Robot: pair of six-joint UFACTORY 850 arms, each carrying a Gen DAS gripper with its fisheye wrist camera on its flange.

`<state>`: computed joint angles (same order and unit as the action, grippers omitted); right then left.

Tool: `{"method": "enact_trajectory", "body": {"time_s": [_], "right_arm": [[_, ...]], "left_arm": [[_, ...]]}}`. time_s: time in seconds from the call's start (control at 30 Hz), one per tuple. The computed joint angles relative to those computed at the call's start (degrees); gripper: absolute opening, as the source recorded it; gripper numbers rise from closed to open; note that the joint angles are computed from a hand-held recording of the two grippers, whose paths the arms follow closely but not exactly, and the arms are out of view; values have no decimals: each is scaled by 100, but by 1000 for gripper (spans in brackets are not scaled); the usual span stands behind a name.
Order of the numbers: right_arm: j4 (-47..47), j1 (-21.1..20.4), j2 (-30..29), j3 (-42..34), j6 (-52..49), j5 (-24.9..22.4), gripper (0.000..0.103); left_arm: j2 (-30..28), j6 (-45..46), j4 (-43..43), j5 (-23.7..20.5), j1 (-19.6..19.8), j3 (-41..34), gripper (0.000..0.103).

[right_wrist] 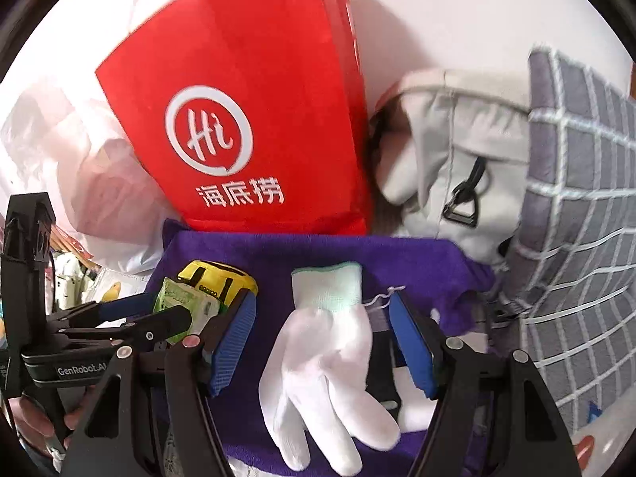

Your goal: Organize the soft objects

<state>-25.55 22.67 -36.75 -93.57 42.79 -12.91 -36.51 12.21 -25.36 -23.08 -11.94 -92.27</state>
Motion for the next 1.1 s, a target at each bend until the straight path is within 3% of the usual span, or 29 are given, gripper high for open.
{"method": "enact_trajectory", "body": {"time_s": [0.07, 0.2, 0.33, 0.57, 0.73, 0.87, 0.93, 1.0, 1.1], "right_arm": [[-360, 45, 145, 140, 344, -43, 69], [70, 82, 413, 417, -61, -76, 69], [-588, 206, 772, 830, 552, -156, 69], [-630, 413, 1552, 1757, 896, -109, 69], [-1001, 639, 2064, 2324, 1410, -452, 69], [-1729, 854, 2627, 2925, 2244, -575, 69], [-2214, 1030, 2950, 3245, 2813, -756, 72], [-2655, 1184, 3186, 3472, 3309, -947, 83], [-3089, 1429, 3555, 3826, 3855, -1228, 88]], "left_arm": [[168, 83, -36, 137, -18, 193, 87], [484, 196, -96, 175, -46, 536, 87], [946, 355, -257, 367, -110, 1071, 87], [1807, 460, -333, 515, -179, 2009, 87], [2508, 194, -121, 669, -267, 2731, 87], [3108, -727, 760, 900, -397, 3296, 87], [3454, -1667, 1644, 969, -497, 3605, 87], [3777, -2066, 2044, 970, -580, 3880, 87], [4207, -3147, 3088, 953, -733, 4215, 87]]}}
